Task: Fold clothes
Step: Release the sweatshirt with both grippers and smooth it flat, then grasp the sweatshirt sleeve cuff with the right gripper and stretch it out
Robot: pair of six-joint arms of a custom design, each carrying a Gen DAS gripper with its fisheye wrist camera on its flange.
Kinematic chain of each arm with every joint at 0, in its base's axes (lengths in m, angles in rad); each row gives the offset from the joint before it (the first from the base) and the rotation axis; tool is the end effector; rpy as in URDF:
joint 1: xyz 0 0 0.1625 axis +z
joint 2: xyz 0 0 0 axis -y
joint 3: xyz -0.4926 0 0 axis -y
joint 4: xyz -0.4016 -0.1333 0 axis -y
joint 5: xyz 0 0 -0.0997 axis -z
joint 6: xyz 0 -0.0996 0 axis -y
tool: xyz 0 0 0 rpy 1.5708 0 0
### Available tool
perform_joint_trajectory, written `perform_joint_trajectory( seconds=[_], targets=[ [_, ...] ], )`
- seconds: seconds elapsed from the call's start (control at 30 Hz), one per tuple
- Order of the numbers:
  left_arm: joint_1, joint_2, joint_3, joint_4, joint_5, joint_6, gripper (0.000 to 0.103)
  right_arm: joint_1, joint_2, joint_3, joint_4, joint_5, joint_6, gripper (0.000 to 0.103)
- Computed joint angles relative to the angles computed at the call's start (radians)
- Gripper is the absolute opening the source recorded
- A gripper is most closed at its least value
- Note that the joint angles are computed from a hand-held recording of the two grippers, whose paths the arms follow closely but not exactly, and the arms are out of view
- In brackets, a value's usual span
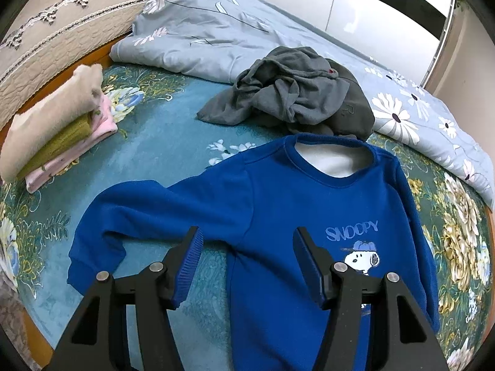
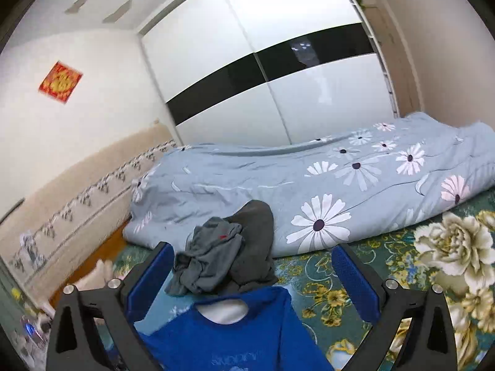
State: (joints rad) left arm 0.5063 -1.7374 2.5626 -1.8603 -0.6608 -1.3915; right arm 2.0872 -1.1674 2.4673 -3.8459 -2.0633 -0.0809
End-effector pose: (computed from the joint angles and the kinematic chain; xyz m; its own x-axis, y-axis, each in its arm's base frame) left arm -0.1117 -0.3043 0.2498 -0.7302 -0.2798 -0.6233 0.1880 0.7948 -0.5770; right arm 0.2870 -0.3309 0.2619 -0.9340 -0.1338 0.3313 -0.3536 0.4786 -0.8037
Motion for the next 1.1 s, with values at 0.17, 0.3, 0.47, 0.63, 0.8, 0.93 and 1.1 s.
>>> perform_joint_trajectory(
  seconds=[0.17,0.3,0.47,0.63,0.8,0.93,1.1],
  targets=[
    [0.0,0.006,-0.002,0.006,-0.002,-0.001,0.062,-0.072,-0.027,0.035,0.061,0.072,0.063,0.103],
    [0.004,0.01,-0.003,0.002,-0.003,0.0,0.062,-0.126,-0.053,0.065,0.214,0.083,0.086,0.103],
    [0.01,0.018,-0.003,-0.008,-0.007,0.011,0.062,-0.138,-0.024,0.092,0.476,-0.091,0.083,0.103],
    [0.01,0.024,-0.001,-0.021,-0.009,0.018,0.062,-0.173,0.014,0.165,0.643,-0.15,0.132,0.102],
    [0.017,0.036,0.004,-0.056,-0.015,0.039,0.062,-0.158,0.07,0.203,0.623,-0.158,0.12,0.1],
    [0.01,0.029,0.009,-0.059,-0.01,0.038,0.062,-0.168,0.119,0.201,0.614,-0.182,0.129,0.092],
    [0.012,0.004,0.014,-0.052,-0.005,0.011,0.062,-0.189,0.148,0.183,0.679,-0.216,0.195,0.082]
  ],
)
